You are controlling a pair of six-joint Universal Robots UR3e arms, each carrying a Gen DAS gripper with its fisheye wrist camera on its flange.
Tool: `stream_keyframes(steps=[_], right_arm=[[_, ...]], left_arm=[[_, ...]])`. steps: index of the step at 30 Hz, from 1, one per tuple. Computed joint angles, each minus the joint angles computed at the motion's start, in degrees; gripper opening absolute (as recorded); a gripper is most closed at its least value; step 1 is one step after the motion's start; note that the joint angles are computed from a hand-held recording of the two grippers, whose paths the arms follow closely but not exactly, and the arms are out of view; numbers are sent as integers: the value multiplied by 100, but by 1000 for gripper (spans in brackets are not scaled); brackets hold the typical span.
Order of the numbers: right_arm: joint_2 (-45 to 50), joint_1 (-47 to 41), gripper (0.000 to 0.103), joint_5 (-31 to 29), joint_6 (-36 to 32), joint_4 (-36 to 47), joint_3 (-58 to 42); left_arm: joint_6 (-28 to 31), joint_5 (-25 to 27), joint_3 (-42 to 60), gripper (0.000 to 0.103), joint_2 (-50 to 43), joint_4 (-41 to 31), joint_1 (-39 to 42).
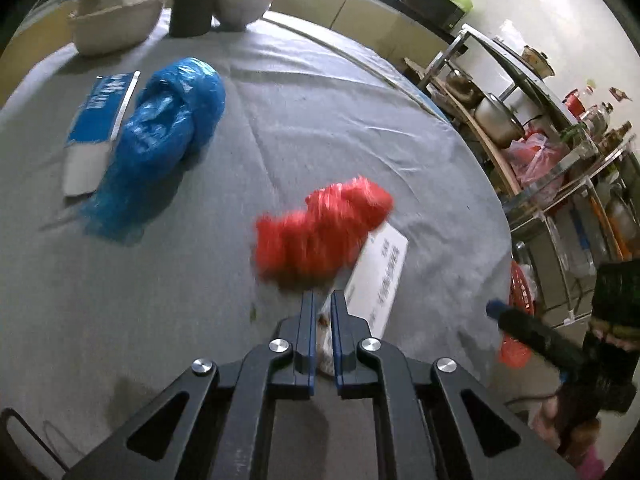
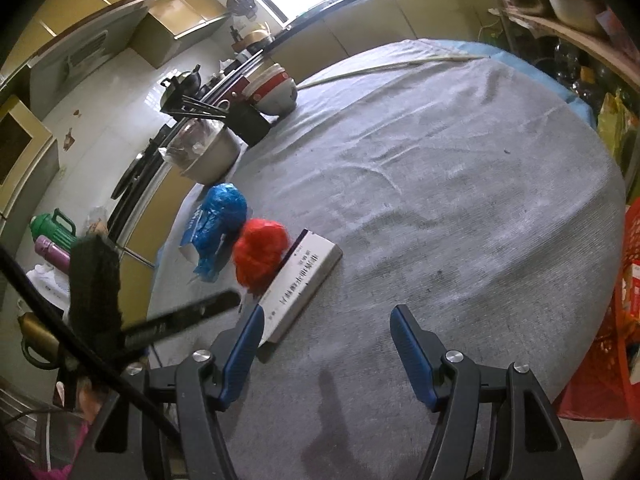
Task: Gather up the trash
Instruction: 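Grasp the white medicine box with the right gripper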
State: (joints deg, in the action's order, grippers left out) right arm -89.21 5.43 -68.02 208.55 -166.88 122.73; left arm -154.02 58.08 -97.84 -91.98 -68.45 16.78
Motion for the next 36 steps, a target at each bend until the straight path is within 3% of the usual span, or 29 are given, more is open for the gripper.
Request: stream_keyframes(steps=[2,4,6,15,17,19,21,26,32,36], right_arm=[[-53,16,70,-38,17,6,11],[-44,25,70,-22,78,-24,27],[16,65,70,-9,109,-22,-9],[-177,82,70,-187,109,28,67],[-264,-25,70,-167,120,28,158],[-333,-138,70,-146,121,40,243],[-369,-246,70,-101,102,100,283],[-275,-249,70,-152,1,278,183],[516,338,70,-496,-131,868,-783],[1150,814,70,-849,-110,1310,-1584]], left_arm=[[141,-38,-200,8,299,-74,118],[236,20,-308,20,440,67,150],[170,26,-261,51,348,134,148],[536,-463,-44,47,-361,-425,-205],[644,-663,-192,44,-276,-479,-285],[1016,-877,-55,44,-271,-1072,-360],[1163,-896,-128,44,-68,-1059,-375],[992,-531,-88,46,240,-226,-117],[484,732,308,47,-103,1054,-169],[482,830,226,48,-33,1172,-76]])
